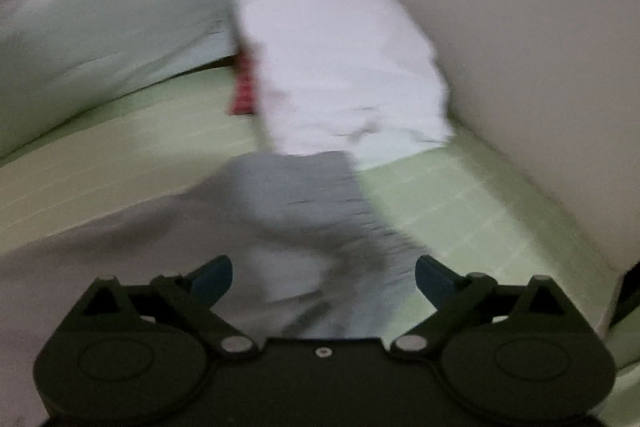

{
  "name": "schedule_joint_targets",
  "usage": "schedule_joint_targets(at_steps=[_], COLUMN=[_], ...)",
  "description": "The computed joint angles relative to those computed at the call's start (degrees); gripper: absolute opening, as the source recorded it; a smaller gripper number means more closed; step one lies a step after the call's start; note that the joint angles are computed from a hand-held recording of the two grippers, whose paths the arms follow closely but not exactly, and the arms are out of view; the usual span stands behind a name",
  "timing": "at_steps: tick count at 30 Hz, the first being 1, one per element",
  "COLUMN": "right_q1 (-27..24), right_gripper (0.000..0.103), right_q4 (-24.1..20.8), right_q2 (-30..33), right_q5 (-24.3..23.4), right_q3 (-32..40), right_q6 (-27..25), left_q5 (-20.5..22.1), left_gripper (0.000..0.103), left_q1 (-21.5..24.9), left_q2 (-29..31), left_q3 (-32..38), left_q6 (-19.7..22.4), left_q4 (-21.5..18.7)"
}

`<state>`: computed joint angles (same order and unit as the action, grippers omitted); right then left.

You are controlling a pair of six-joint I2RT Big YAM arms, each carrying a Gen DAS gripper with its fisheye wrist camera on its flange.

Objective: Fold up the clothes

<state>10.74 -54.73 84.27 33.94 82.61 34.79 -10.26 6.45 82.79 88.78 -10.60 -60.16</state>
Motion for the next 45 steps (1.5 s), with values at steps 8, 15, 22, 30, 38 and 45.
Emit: schedule_joint_targets(at_steps=[8, 15, 22, 30, 38, 45], right_q1=[10.8, 17.79, 21.13, 23.32, 23.56, 23.08], right_gripper=[0.099, 0.1, 0.1, 0.1, 0.1, 0.1], right_q4=[-6.38, -11.74, -21.95, -31.02, -34.42, -31.47], right_q2=[10.5, 18.94, 25.89, 31.49, 33.74, 30.55], right_q5=[-3.62, -2.6, 0.49, 1.35, 2.74, 2.61], right_q3=[12.64, 24.85, 35.58, 43.87, 47.36, 41.87], right_q6=[3.64, 4.23, 14.19, 23.15, 23.82, 24.05], left_q5=[4.85, 7.21, 9.95, 16.12, 18.54, 23.52], left_gripper=[0.093, 0.093, 0.093, 0.09, 0.055, 0.009], left_q1=[10.0, 16.58, 20.23, 21.03, 21.05, 20.27], left_q2=[4.9, 12.72, 19.34, 20.62, 20.16, 22.39], left_q3=[3.63, 9.07, 14.31, 14.9, 14.02, 18.3], left_q6=[6.85, 11.77, 17.15, 21.04, 22.29, 18.33], left_q4=[0.83, 0.36, -3.1, -2.68, 1.1, -3.26])
